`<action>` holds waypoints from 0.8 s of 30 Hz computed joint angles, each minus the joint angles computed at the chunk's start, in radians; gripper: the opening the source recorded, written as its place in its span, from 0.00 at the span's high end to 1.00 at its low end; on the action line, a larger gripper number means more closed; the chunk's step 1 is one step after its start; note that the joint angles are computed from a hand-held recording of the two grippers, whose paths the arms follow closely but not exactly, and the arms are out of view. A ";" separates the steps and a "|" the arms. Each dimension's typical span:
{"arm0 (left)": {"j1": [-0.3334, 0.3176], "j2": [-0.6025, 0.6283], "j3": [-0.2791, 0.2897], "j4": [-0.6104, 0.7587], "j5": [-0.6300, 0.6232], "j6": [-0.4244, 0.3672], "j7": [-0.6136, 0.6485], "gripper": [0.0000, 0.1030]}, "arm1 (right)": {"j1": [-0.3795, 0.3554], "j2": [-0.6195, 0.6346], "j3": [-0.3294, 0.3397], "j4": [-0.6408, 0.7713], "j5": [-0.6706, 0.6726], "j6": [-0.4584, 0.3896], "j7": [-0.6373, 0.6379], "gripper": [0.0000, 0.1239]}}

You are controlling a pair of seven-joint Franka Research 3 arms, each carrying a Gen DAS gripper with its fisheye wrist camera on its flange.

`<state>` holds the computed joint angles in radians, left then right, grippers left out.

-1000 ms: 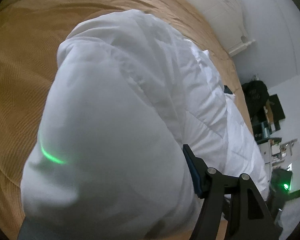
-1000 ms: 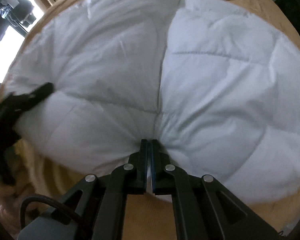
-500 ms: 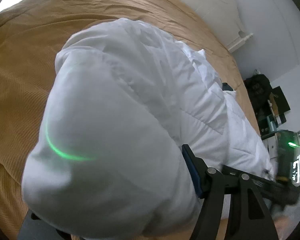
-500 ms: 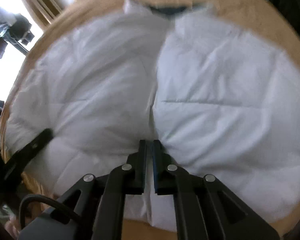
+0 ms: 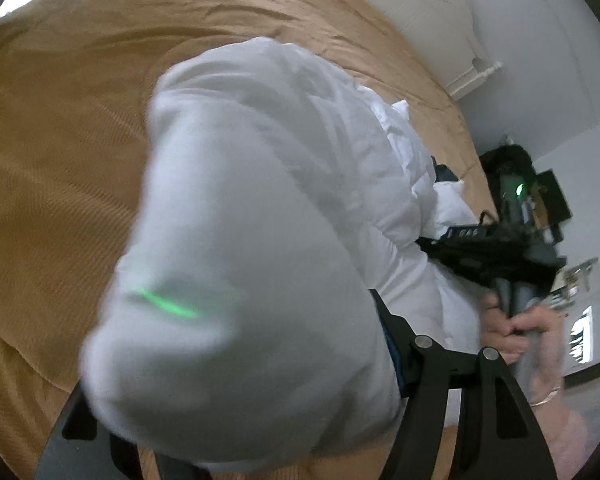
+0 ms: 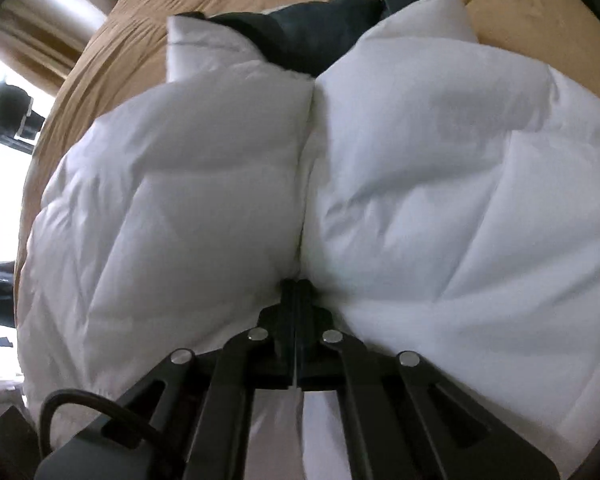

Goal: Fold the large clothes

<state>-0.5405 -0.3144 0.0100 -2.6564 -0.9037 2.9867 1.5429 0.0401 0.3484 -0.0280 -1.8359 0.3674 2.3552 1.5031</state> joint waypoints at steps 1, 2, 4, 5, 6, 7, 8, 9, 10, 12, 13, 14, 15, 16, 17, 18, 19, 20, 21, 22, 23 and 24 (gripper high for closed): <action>-0.017 -0.016 0.030 -0.006 -0.046 -0.015 0.023 0.35 | 0.001 0.004 -0.001 0.005 -0.002 0.003 0.000 1.00; -0.032 -0.029 0.052 -0.015 -0.100 -0.017 0.051 0.34 | 0.004 0.002 -0.002 -0.002 -0.010 0.020 -0.006 1.00; -0.025 -0.029 0.046 -0.019 -0.144 -0.020 0.072 0.34 | 0.027 -0.031 -0.002 -0.059 -0.040 0.073 -0.001 1.00; -0.001 -0.025 0.019 -0.024 -0.124 -0.016 0.045 0.34 | 0.039 -0.055 -0.004 -0.087 -0.060 0.095 0.005 1.00; 0.008 -0.023 0.004 -0.026 -0.117 -0.006 0.037 0.36 | 0.045 -0.085 -0.004 -0.119 -0.069 0.116 0.005 1.00; 0.025 -0.023 -0.019 -0.032 -0.086 0.007 0.015 0.37 | 0.048 -0.130 0.000 -0.161 -0.067 0.126 0.003 1.00; 0.049 -0.028 -0.049 -0.038 -0.029 0.018 -0.024 0.40 | 0.040 -0.184 0.009 -0.208 -0.034 0.127 -0.025 1.00; 0.074 -0.032 -0.076 -0.042 0.039 0.021 -0.071 0.41 | 0.034 -0.230 0.013 -0.251 0.003 0.122 -0.053 1.00; 0.090 -0.041 -0.089 -0.047 0.088 0.021 -0.101 0.43 | 0.033 -0.281 0.017 -0.296 0.031 0.105 -0.076 1.00; 0.119 -0.054 -0.118 -0.051 0.179 0.020 -0.164 0.46 | 0.036 -0.372 0.014 -0.379 0.080 0.056 -0.124 0.98; 0.114 -0.061 -0.115 -0.053 0.200 0.019 -0.178 0.47 | 0.040 -0.400 0.012 -0.414 0.090 0.035 -0.127 0.97; 0.095 -0.069 -0.102 -0.053 0.208 0.015 -0.181 0.49 | 0.041 -0.396 0.007 -0.432 0.099 0.003 -0.128 0.97; 0.088 -0.078 -0.098 -0.055 0.227 0.016 -0.190 0.49 | 0.041 -0.380 0.001 -0.433 0.120 0.010 -0.146 0.98; 0.111 -0.088 -0.130 -0.054 0.282 0.017 -0.225 0.51 | 0.045 -0.360 0.004 -0.441 0.118 0.046 -0.163 1.00; 0.154 -0.096 -0.176 -0.049 0.352 0.009 -0.268 0.52 | 0.046 -0.337 0.004 -0.431 0.124 0.057 -0.186 1.00; 0.206 -0.108 -0.230 -0.039 0.430 -0.004 -0.312 0.53 | 0.042 -0.314 0.000 -0.408 0.134 0.048 -0.192 1.00; 0.235 -0.117 -0.265 -0.029 0.487 -0.012 -0.340 0.53 | 0.038 -0.301 -0.002 -0.390 0.141 0.031 -0.183 1.00; 0.264 -0.131 -0.299 -0.020 0.541 -0.020 -0.368 0.53 | 0.034 -0.296 -0.005 -0.380 0.142 0.016 -0.183 1.00; 0.290 -0.138 -0.327 -0.011 0.587 -0.025 -0.394 0.53 | 0.027 -0.306 -0.008 -0.386 0.157 -0.006 -0.190 1.00; 0.317 -0.145 -0.355 0.001 0.635 -0.029 -0.418 0.53 | 0.012 -0.327 -0.018 -0.405 0.190 -0.030 -0.203 1.00; 0.329 -0.151 -0.368 0.014 0.671 -0.038 -0.432 0.53 | -0.002 -0.352 -0.028 -0.408 0.233 -0.076 -0.224 0.96; 0.326 -0.151 -0.366 0.026 0.690 -0.048 -0.440 0.53 | -0.005 -0.392 -0.030 -0.447 0.251 -0.080 -0.258 0.96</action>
<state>-0.2146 -0.4658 -0.3557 -2.6301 -0.2140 2.9392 1.1026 0.0350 -0.0433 -0.0577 -2.2827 0.6184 2.2751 1.2452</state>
